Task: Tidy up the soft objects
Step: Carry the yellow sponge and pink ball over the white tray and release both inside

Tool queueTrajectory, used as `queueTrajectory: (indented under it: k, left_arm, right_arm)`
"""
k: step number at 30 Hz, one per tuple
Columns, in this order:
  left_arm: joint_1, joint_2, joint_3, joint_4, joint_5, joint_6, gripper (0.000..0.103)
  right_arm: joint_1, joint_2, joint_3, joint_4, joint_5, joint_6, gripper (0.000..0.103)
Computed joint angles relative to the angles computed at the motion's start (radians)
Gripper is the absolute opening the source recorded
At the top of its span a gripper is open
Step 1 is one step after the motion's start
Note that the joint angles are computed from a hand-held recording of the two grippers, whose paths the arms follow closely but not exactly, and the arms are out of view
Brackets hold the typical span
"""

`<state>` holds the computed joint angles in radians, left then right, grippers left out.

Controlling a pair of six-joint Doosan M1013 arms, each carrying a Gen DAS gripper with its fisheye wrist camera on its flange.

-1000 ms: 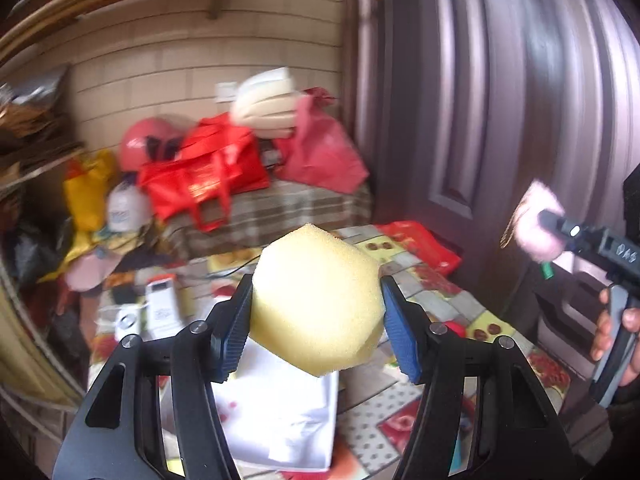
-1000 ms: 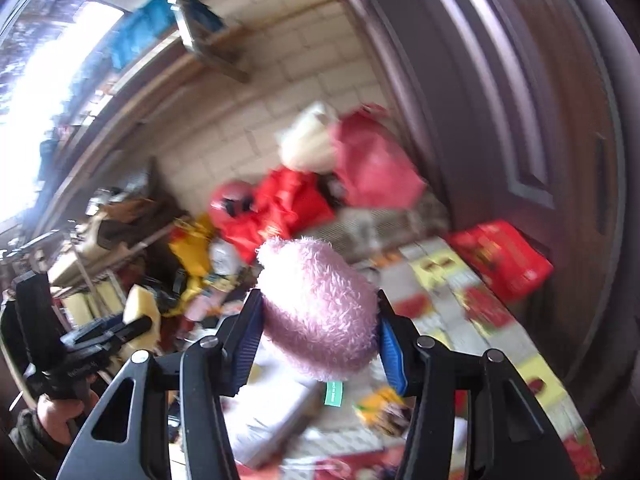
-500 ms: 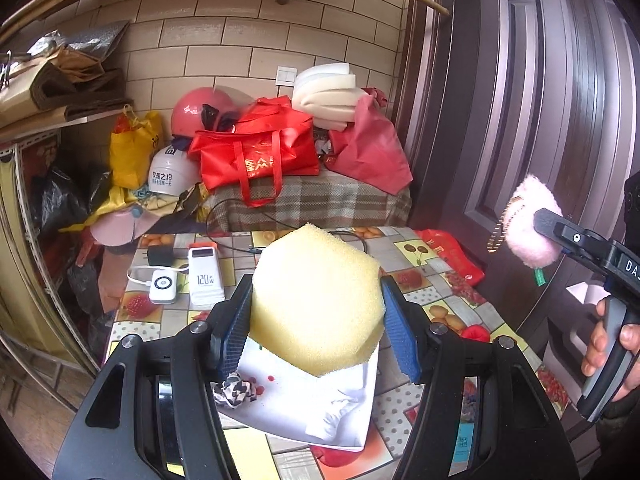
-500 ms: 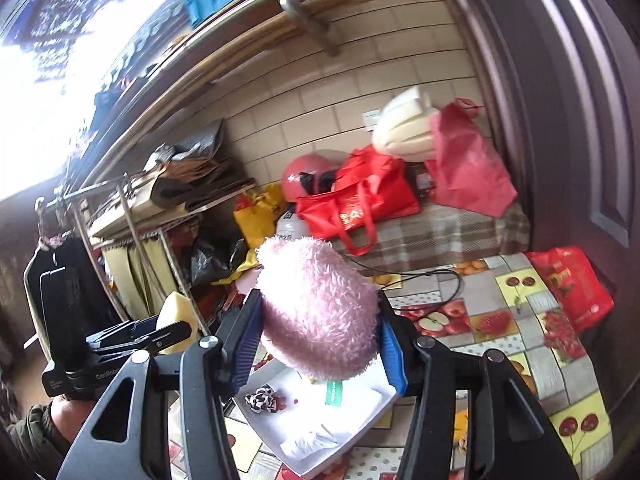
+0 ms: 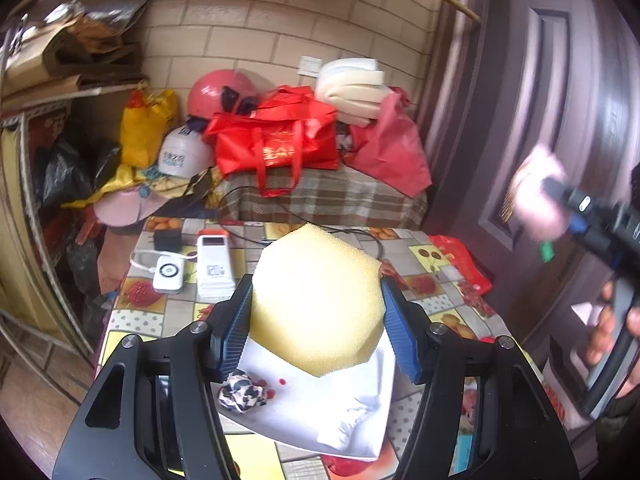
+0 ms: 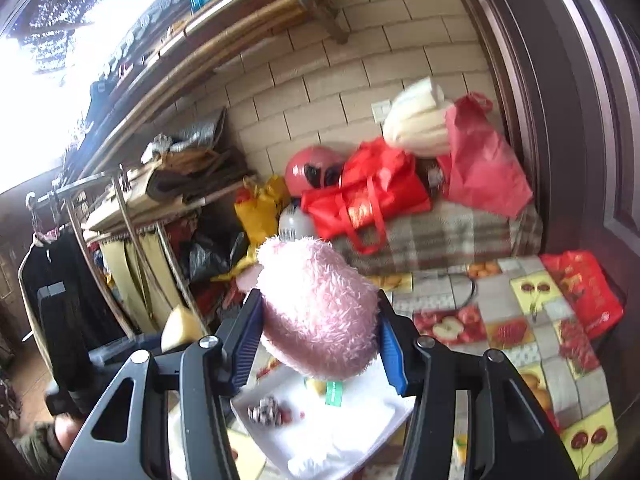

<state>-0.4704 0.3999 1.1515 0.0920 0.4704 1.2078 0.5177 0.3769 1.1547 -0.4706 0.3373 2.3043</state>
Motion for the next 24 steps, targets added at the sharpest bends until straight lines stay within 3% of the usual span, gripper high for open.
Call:
queueTrajectory:
  k: [3,6,11,17,21,24]
  left_arm:
    - [0.011,0.019,-0.017,0.013,0.031,-0.036,0.061]
    - [0.016,0.046,-0.041,0.006,0.076,-0.035,0.061]
    - [0.021,0.12,-0.106,-0.059,0.199,0.025,0.062]
    - [0.018,0.203,-0.176,-0.097,0.333,0.071,0.062]
    - [0.016,0.236,-0.211,-0.085,0.371,0.068,0.062]
    - [0.017,0.249,-0.227,-0.071,0.384,0.055,0.068]
  right_arm:
    - [0.0,0.017,-0.034,-0.063,-0.02,0.055,0.053]
    - [-0.004,0.055,-0.072,0.098,0.017,-0.08,0.053]
    - [-0.015,0.143,-0.14,0.336,0.186,-0.252,0.053]
    - [-0.04,0.246,-0.203,0.51,0.409,-0.293,0.053]
    - [-0.043,0.276,-0.224,0.525,0.476,-0.3,0.055]
    - [-0.045,0.288,-0.238,0.532,0.479,-0.308,0.056]
